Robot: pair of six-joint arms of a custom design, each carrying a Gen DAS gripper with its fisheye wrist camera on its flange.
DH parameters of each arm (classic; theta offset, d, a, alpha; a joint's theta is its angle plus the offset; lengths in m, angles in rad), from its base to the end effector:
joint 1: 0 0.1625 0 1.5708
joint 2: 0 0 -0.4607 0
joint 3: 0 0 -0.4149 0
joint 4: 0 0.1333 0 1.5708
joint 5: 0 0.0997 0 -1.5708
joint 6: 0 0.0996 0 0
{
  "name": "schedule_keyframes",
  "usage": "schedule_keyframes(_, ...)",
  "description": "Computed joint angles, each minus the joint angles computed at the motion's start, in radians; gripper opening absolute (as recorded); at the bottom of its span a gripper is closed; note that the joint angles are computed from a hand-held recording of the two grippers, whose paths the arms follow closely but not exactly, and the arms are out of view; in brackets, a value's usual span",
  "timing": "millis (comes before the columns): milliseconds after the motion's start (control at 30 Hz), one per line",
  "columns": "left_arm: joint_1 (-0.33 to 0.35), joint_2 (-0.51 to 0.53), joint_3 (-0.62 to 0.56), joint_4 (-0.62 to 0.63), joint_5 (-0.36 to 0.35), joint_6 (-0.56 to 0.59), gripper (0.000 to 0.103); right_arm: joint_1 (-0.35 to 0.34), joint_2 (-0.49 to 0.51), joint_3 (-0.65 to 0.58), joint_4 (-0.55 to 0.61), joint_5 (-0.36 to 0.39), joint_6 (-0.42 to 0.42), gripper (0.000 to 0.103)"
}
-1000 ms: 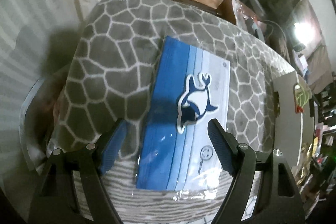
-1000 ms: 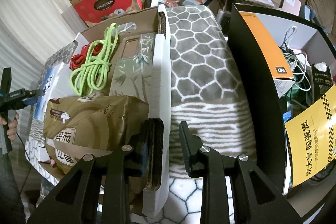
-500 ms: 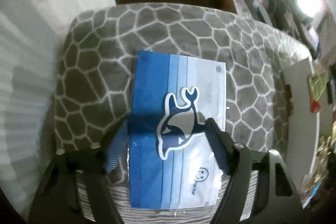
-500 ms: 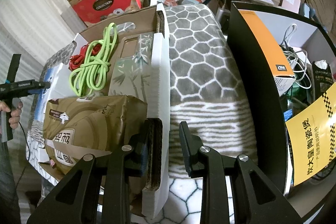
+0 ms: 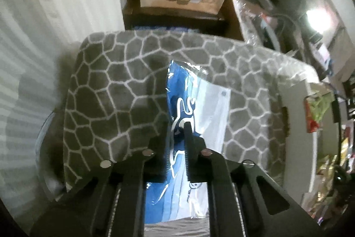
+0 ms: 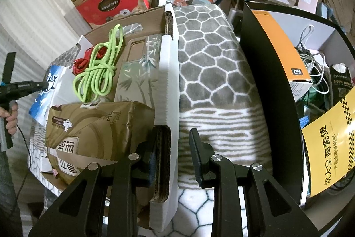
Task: Organize objects
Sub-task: 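Lift the blue envelope and carry it upright into the box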
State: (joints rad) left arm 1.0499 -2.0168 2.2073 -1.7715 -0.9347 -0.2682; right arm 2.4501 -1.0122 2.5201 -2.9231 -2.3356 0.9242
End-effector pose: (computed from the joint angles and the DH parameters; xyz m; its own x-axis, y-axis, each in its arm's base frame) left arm 0.0131 -0.3640 0.4205 -0.8076 0.1511 -0.5701 0.2941 0.9410 -0.1673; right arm 0.3165 -0.1785 0.0526 -0.8348 0.1268 0.5358 -0.1572 0.8778 -0.4526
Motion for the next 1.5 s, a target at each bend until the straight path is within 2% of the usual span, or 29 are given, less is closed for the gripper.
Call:
schedule_keyframes(333,-0.076,-0.062,-0.038,-0.016,-0.121,0.006,0.002,0.002,0.0,-0.001,0.004,0.002,0.007,0.027)
schedule_keyframes(533,-0.185,-0.109,-0.053,0.01,-0.186,-0.052,0.002,0.004,-0.002,-0.003,0.009,0.001,0.009,0.027)
schedule_keyframes(667,-0.249,-0.121,-0.056,-0.001,-0.256,-0.082,0.002,0.008,-0.006,-0.006,0.017,0.001,0.011,0.027)
schedule_keyframes(733,-0.282,-0.12,-0.059,-0.012,-0.307,-0.101,0.002,0.01,-0.007,-0.008,0.02,0.002,0.013,0.027)
schedule_keyframes(967,-0.394,-0.101,-0.045,-0.09,-0.399,-0.175,0.002,0.009,-0.008,-0.01,0.023,0.001,0.011,0.027)
schedule_keyframes(1133,-0.382,-0.067,-0.001,-0.234,-0.497,-0.235,0.002,0.01,-0.009,-0.01,0.024,0.001,0.012,0.027)
schedule_keyframes(1333,-0.249,-0.003,0.12,-0.451,-0.647,-0.281,0.002,0.013,-0.01,-0.014,0.032,0.002,0.016,0.027)
schedule_keyframes(1433,-0.184,0.028,0.182,-0.522,-0.694,-0.292,0.002,0.011,-0.009,-0.018,0.04,0.001,0.015,0.027)
schedule_keyframes(1500,-0.159,0.044,0.21,-0.553,-0.691,-0.293,0.002,0.012,-0.01,-0.017,0.037,0.002,0.015,0.027)
